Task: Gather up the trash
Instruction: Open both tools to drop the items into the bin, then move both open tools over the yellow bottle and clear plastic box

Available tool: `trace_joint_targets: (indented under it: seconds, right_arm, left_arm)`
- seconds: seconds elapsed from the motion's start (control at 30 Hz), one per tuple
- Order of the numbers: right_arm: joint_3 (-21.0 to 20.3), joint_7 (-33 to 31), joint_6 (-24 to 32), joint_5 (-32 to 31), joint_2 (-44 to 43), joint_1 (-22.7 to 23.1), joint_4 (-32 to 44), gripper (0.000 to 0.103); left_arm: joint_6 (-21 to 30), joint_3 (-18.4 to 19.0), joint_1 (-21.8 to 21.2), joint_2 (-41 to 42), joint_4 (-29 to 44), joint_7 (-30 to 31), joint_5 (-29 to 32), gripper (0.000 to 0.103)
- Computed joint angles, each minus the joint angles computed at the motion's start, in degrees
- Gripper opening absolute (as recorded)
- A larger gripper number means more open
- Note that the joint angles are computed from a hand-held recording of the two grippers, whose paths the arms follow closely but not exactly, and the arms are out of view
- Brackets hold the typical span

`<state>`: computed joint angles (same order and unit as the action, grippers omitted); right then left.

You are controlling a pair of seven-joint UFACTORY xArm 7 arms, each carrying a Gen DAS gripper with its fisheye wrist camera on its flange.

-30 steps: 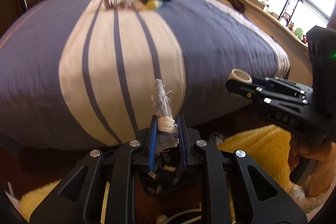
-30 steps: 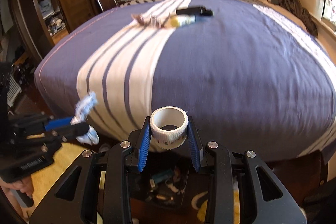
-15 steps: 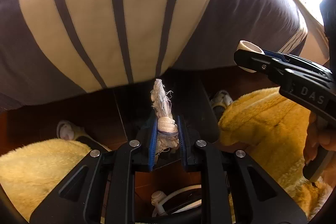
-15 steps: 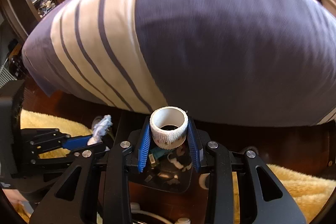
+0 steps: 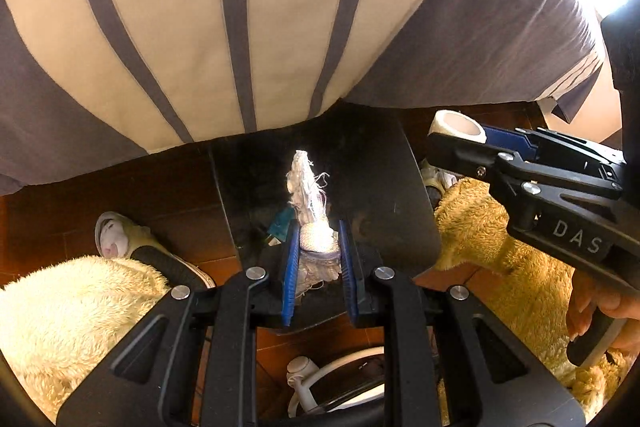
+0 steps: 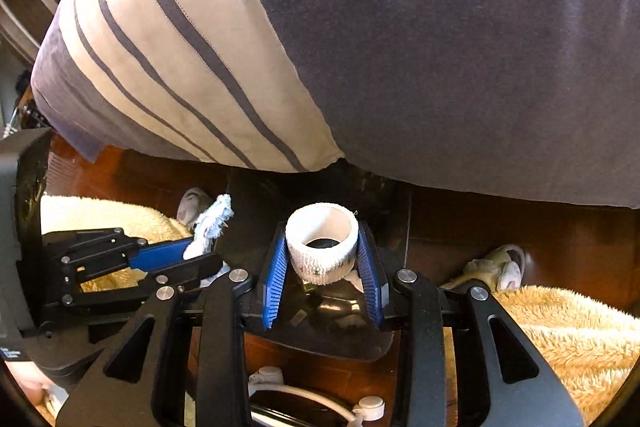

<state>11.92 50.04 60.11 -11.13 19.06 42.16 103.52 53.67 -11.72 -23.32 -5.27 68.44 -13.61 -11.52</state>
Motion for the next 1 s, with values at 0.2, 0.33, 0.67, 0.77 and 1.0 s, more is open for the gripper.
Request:
trace_joint_targets:
  seconds: [0.2,0.33,0.67,0.77,1.0]
  right_arm:
    - [-0.42,1.51,0.87,0.11,0.41,-0.11,0.76,0.051]
    - [-0.61,2.6,0.48,-0.33,-0.63,-0.39,-0.39,0.054]
    - [-1.15,5.37,3.31,-8.46,-4.0,0.29,2.53,0.073]
    - [-1.35,5.08,4.5,-11.45,-4.4,0.48,5.63,0.074]
    - [-4.03,-1.21,9.41,-16.65,2.51,1.75,23.52,0.074]
  left_arm:
    - [-0.29,0.24,0.26,0.12,-0.31,0.09,-0.06,0.04]
    - [-0.3,0.18,0.61,-0.66,-0.26,-1.19,2.04,0.054]
    - [1.04,0.07,1.8,-3.67,3.52,-3.72,8.15,0.076]
    - [1.05,0.22,2.21,-4.19,6.32,-3.42,9.01,0.078]
    - [-0.16,0.48,3.89,-0.95,16.39,-3.13,13.59,0.078]
